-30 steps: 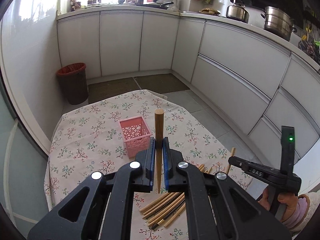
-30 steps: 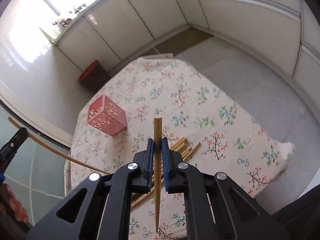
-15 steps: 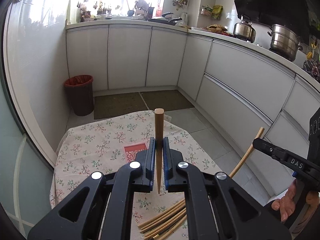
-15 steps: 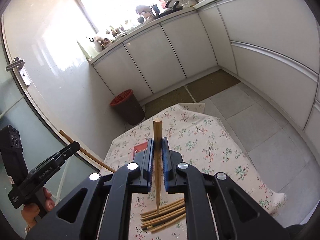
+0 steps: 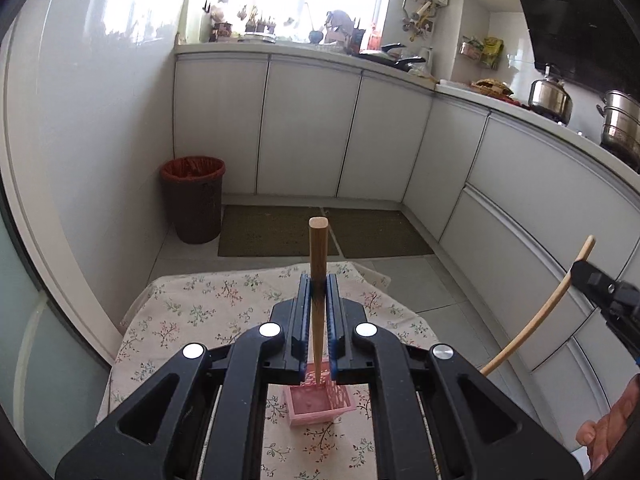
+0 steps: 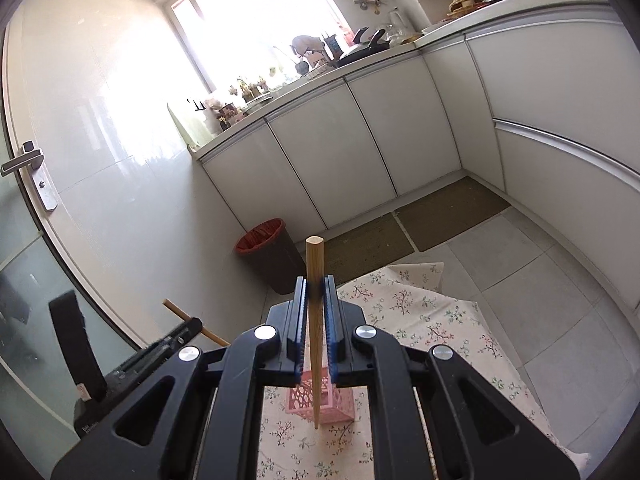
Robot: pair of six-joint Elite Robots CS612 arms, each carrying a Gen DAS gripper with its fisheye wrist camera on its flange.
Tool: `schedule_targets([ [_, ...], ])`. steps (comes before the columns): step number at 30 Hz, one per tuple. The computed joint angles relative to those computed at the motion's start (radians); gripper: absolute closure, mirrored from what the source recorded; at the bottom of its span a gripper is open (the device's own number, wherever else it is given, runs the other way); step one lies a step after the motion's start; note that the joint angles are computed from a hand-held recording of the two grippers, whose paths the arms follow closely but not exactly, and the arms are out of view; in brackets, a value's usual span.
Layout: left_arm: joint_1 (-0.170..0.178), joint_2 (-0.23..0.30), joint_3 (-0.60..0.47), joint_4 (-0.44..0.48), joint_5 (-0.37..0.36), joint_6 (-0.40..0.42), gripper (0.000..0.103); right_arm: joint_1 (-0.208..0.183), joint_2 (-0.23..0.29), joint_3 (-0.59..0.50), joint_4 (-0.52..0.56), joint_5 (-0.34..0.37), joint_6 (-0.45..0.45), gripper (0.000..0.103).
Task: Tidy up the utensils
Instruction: 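Lower the chopstick into the pink holder and open the left tool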
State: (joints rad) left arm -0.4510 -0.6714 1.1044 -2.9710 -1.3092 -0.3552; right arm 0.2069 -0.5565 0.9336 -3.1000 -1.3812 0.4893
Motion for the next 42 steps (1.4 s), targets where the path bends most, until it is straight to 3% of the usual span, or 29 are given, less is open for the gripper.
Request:
schedule_targets([
  [3,0.008,0.025,-0.010,0.022,-0.036,-0.004,0.094,0.007,0.051,-0.080,0.017,0.001,-0.007,0.095],
  [6,0.011,0.011,0.041,-0.047,-0.039,-0.032,0.054,0.015,0.096,-0.151,0.038,-0.008,-0.033,0.095],
  [7,0.014,0.001,0.060,-0.080,-0.044,-0.048,0.052,0.017,0.108,-0.171,0.046,-0.010,-0.042,0.095],
  [11,0.016,-0.042,0.125,-0.227,0.005,-0.067,0.052,0.027,0.152,-0.245,0.075,-0.016,-0.068,0.095],
  [14,0.010,-0.066,0.158,-0.285,0.060,-0.062,0.048,0.033,0.181,-0.296,0.111,-0.024,-0.083,0.095],
  [16,0.005,-0.072,0.167,-0.300,0.097,-0.061,0.046,0.039,0.196,-0.319,0.126,-0.033,-0.103,0.095],
  [24,0.015,-0.085,0.174,-0.235,0.104,-0.114,0.044,0.059,0.250,-0.406,0.241,-0.039,-0.189,0.091],
  [26,0.016,-0.091,0.181,-0.230,0.111,-0.116,0.042,0.062,0.240,-0.392,0.258,-0.043,-0.192,0.090],
  [29,0.014,-0.099,0.189,-0.231,0.116,-0.109,0.039,0.063,0.203,-0.336,0.235,-0.064,-0.188,0.067],
  [34,0.001,-0.112,0.194,-0.196,0.138,-0.087,0.034,0.059,0.119,-0.200,0.153,-0.104,-0.171,0.060],
  [38,-0.016,-0.125,0.211,-0.201,0.158,-0.065,0.024,0.055,0.050,-0.077,0.084,-0.135,-0.150,0.037],
  [42,-0.034,-0.139,0.234,-0.212,0.169,-0.040,0.016,0.052,-0.008,0.035,0.010,-0.174,-0.132,0.023],
])
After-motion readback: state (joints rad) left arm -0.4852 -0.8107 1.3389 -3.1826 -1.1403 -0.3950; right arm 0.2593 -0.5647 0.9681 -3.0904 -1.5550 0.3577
